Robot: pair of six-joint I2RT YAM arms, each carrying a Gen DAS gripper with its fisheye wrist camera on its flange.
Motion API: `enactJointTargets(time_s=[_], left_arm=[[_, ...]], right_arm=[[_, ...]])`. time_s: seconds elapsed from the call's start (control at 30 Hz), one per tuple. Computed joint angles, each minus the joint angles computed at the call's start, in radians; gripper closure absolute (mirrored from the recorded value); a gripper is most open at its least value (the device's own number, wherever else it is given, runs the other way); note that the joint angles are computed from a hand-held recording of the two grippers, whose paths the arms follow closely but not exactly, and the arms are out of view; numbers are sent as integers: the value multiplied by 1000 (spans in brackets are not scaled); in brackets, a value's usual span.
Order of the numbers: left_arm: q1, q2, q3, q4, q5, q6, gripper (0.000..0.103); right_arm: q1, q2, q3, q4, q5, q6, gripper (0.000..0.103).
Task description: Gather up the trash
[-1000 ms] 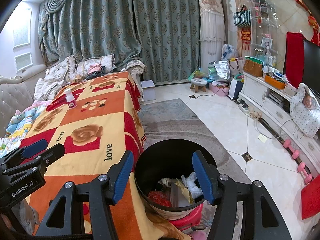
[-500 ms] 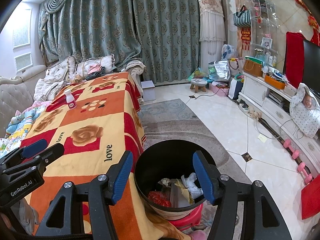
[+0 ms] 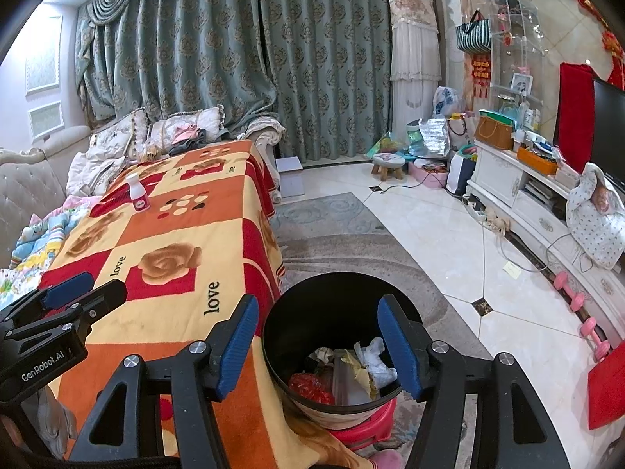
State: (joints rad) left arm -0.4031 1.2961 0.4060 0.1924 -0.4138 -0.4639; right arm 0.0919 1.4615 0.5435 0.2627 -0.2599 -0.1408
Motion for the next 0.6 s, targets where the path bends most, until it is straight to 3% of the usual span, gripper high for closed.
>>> enactJointTargets(time_s=[0.6], left_arm=[[26,-4,-14,5,14,9,41]], right_arm=[[-2,21,8,-2,1,-14,41]])
